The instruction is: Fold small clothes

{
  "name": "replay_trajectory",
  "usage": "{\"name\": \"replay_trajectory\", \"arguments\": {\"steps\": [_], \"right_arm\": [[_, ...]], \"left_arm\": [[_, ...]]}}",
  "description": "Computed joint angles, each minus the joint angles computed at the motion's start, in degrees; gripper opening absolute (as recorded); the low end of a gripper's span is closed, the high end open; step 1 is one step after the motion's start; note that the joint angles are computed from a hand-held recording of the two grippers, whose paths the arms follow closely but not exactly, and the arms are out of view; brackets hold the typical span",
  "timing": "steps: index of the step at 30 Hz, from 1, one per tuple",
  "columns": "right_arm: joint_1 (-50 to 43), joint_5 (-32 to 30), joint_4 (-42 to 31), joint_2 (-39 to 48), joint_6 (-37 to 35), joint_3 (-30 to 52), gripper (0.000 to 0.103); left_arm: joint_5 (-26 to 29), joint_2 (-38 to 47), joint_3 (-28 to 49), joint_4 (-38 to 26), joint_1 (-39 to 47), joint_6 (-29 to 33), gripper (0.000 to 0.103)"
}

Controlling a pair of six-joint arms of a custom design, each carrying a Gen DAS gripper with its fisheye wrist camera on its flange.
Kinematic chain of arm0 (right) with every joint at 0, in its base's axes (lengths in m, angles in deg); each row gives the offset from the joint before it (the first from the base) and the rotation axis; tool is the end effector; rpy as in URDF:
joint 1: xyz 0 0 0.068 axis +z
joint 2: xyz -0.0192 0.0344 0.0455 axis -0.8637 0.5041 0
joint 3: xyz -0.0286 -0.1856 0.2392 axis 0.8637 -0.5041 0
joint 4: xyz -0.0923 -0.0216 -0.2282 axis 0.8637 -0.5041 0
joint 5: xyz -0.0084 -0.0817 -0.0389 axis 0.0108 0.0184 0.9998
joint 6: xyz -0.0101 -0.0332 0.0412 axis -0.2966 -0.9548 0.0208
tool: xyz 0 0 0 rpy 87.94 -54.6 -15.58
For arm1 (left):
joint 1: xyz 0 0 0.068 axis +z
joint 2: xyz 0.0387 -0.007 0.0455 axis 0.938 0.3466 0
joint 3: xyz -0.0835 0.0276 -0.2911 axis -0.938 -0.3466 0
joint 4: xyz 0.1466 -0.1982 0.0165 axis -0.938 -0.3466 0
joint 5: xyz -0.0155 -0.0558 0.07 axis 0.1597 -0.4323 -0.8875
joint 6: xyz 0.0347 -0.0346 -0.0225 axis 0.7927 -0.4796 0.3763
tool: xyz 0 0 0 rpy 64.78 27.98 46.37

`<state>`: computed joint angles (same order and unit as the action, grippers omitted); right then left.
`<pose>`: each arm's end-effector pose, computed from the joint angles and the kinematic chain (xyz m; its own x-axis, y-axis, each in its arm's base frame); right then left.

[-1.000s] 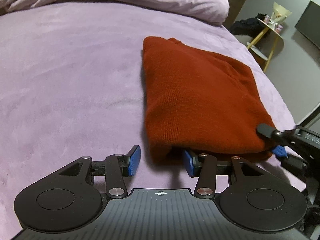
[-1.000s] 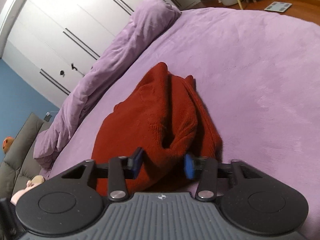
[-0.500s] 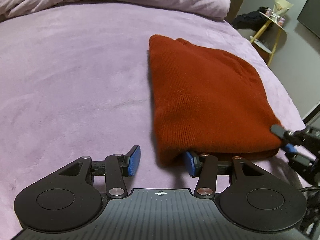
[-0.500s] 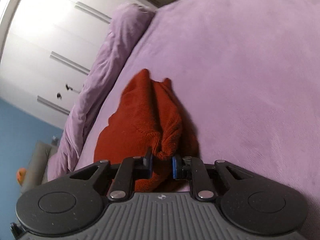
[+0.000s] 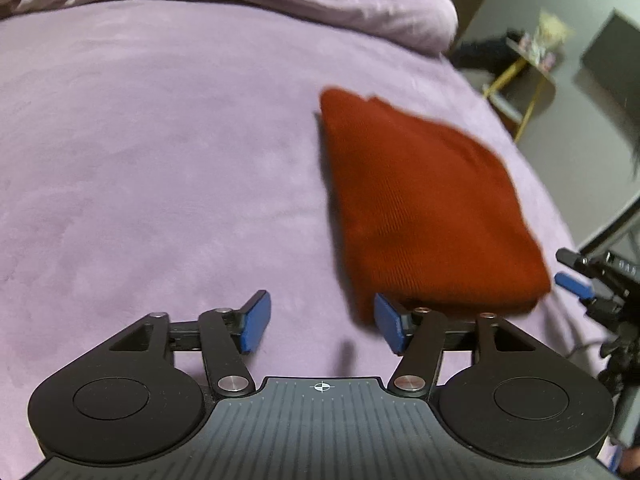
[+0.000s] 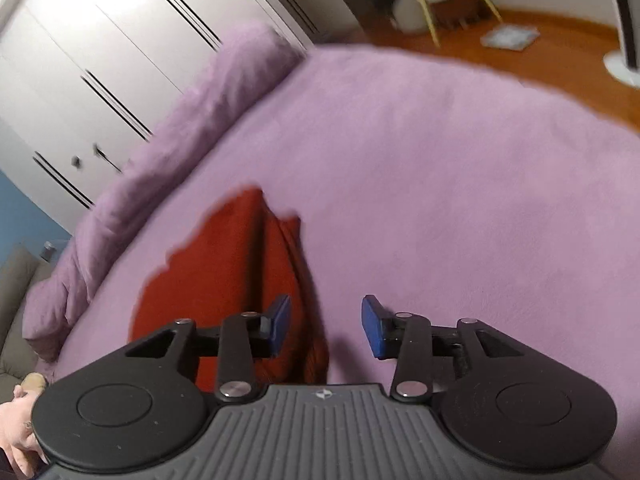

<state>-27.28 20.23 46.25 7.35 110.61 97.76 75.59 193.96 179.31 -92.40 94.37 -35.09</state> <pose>0.1623 0.0800 0.2368 -0.2636 0.7919 -0.5507 0.5434 0.5937 0.5935 0.3685 0.1438 0.2394 -0.8124 0.1795 -0.5548 0.4291 0.8283 -0.3603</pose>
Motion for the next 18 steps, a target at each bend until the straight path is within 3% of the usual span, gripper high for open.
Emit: {"name": "replay_trajectory", "arguments": {"steps": [4,8,9,10,11,14,18], "right_arm": [[-10.3,-14.6,12.7,3.1,-9.7,-0.1,0.047],[-14.3,-21.7,13.4,14.8,-19.4,7.5,0.044],[-14.5,-22.0,12.8,17.0,-20.8,9.1,0.038],[-13.6,-20.8,11.8,19.1,-21.7,10.9,0.021],[-13.2,-19.5,10.5,20.3,-23.6,12.3,0.013],[-11.9,-17.4,10.5,18.8,-26.7,12.9,0.010],[-14.9,-19.2,17.3,13.5,-22.9,6.0,0.007]], "left_arm": [[3.0,4.2,6.7,-2.5,-1.5,-8.2,0.069],[2.7,5.7,9.0,-1.8,-4.8,-12.9,0.071],[2.2,5.9,9.1,-1.3,-5.4,-13.3,0.071],[1.4,5.8,9.0,-0.5,-6.3,-13.9,0.071],[1.1,5.8,8.8,-0.2,-6.7,-13.8,0.071],[1.1,6.1,8.9,-0.2,-7.1,-13.0,0.071],[1.3,6.7,8.8,0.7,-7.1,-13.5,0.071]]}}
